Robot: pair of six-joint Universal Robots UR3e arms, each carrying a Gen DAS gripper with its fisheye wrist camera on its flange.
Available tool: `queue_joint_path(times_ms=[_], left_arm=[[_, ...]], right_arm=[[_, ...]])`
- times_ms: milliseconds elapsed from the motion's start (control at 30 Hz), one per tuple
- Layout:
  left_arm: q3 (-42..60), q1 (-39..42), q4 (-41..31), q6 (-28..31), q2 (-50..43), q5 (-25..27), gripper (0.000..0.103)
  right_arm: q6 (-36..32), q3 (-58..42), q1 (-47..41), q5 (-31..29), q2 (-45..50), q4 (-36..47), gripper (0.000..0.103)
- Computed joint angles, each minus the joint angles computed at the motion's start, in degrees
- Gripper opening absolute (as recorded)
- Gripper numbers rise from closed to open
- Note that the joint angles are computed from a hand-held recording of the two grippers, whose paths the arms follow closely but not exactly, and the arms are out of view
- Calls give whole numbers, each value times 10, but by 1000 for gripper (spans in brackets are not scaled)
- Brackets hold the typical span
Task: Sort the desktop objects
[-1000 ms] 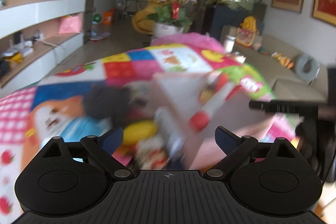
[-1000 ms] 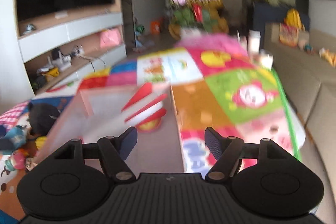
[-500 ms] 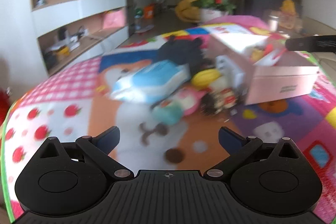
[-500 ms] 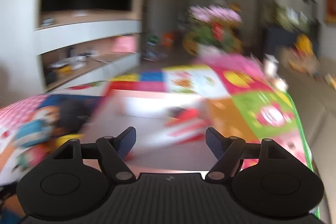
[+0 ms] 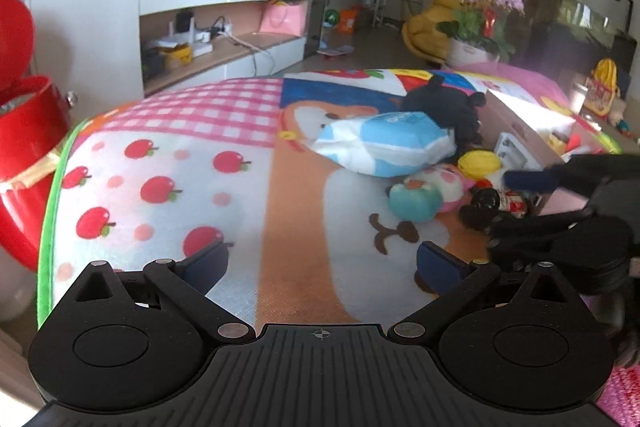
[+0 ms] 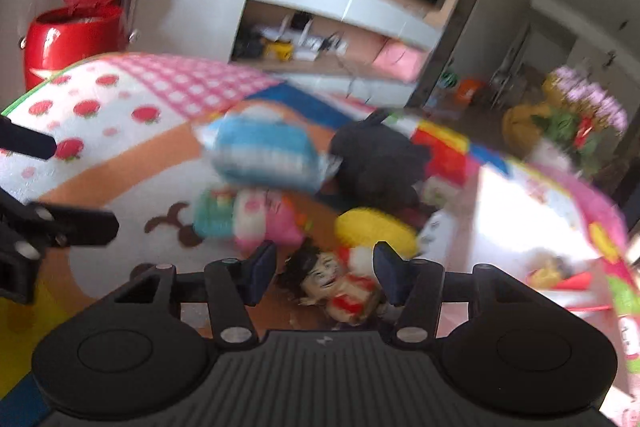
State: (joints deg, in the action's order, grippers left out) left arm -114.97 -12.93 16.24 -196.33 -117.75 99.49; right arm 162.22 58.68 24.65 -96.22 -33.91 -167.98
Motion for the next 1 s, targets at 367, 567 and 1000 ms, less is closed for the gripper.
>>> queue_joint_path(times_ms=[367,567,1000], left_arm=[[110,-10,-23,82,-57,-81,103],[279,-14,-124,120,-144,-109,103],[304,-18,-188,126,-138,-179,103]], right_arm=[[-1,371,-43,83,-226,-82,46],[71,518,-61,14,-281,-229,60],[218,657,-127,28,-294,-388,84]])
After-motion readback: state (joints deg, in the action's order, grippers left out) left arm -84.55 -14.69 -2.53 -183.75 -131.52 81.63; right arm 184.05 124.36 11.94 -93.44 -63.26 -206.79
